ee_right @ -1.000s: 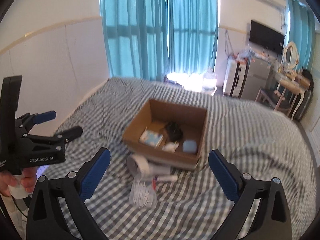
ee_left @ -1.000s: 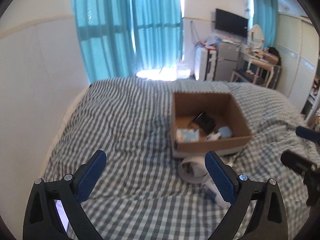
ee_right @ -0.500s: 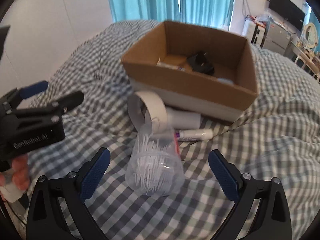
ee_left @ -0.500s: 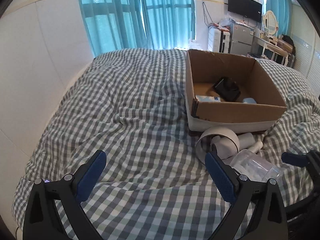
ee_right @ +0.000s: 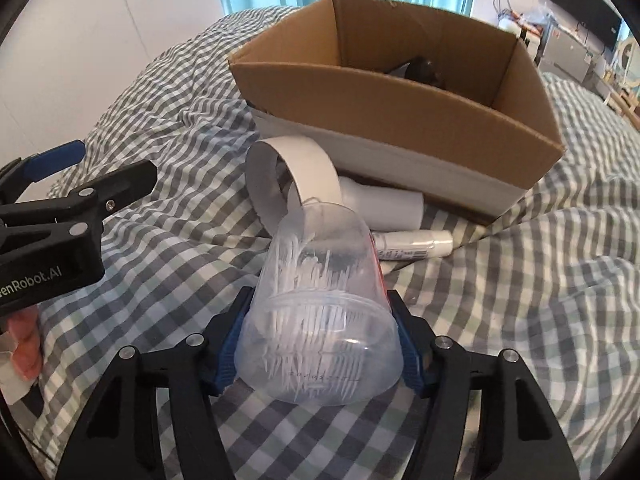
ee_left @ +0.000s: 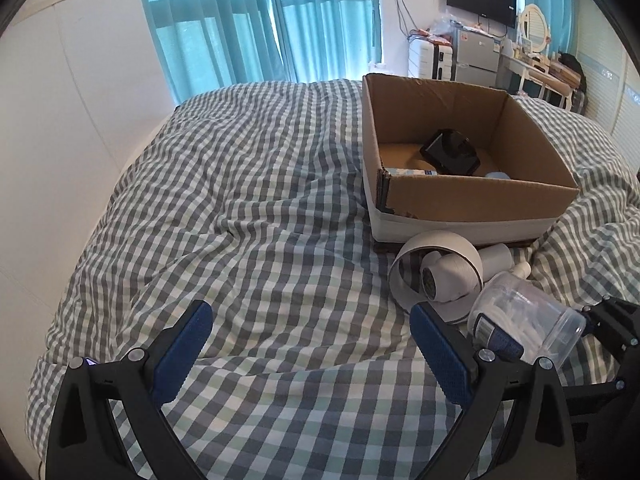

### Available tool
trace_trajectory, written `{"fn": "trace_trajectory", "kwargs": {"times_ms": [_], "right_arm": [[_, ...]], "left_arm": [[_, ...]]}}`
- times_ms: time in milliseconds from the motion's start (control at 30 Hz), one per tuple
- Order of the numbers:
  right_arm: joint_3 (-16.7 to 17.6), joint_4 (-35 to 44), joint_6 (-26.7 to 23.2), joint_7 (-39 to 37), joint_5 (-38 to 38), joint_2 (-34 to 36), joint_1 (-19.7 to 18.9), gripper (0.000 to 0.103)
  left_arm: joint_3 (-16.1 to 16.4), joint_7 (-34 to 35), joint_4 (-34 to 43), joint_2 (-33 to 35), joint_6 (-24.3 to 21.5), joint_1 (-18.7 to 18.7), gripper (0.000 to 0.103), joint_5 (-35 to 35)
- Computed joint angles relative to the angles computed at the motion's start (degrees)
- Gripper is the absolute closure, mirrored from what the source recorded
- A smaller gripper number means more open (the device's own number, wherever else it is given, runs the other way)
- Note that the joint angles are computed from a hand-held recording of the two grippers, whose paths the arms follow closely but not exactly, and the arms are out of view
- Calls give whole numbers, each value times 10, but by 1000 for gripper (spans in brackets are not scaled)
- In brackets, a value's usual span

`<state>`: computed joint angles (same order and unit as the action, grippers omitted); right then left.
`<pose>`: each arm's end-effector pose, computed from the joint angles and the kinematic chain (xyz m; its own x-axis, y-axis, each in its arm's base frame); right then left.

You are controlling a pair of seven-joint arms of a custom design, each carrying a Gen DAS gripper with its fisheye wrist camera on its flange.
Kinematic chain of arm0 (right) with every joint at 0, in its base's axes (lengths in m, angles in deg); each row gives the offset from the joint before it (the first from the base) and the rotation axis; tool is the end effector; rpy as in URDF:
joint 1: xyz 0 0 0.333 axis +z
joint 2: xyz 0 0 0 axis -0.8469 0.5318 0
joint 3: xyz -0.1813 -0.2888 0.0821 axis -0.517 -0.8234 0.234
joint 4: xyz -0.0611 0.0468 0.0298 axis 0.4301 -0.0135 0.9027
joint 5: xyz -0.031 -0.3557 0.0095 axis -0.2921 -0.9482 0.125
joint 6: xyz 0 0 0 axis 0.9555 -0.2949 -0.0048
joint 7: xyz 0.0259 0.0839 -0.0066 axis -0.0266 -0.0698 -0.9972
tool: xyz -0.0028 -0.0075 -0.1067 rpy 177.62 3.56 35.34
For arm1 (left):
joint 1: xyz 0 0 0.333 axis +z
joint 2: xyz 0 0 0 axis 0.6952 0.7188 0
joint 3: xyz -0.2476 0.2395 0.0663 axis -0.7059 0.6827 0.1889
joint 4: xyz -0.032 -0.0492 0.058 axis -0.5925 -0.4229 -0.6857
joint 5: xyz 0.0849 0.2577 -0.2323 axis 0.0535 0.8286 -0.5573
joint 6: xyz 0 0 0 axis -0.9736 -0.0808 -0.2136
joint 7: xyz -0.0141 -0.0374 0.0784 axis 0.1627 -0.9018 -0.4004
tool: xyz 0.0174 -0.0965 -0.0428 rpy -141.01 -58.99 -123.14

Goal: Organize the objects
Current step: 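Grasp the clear cotton-swab jar with the right gripper while the left grasps the white tape roll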

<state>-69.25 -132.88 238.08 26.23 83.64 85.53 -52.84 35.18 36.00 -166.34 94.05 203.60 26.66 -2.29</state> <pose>0.5902 0.0337 0.4690 0.2964 -0.9539 -0.0472 -0.8544 -0.2427 -0.4594 0.5795 -0.2834 0.5185 -0.0469 -0.9924 -0.1136 -0.7807 0.1073 -0.6156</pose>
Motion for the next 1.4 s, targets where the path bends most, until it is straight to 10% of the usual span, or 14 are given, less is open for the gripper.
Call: {"fn": "trace_trajectory", "kwargs": {"times_ms": [867,1400], "right_arm": [[-22,50,24,-24,41,1,-61,40],[-23,46,18,-24,53,8,-64,40]], "left_arm": [[-12,181,218,189,-16,-30,1,-150],[-33,270,148,153,22,-7,15,-228]]}}
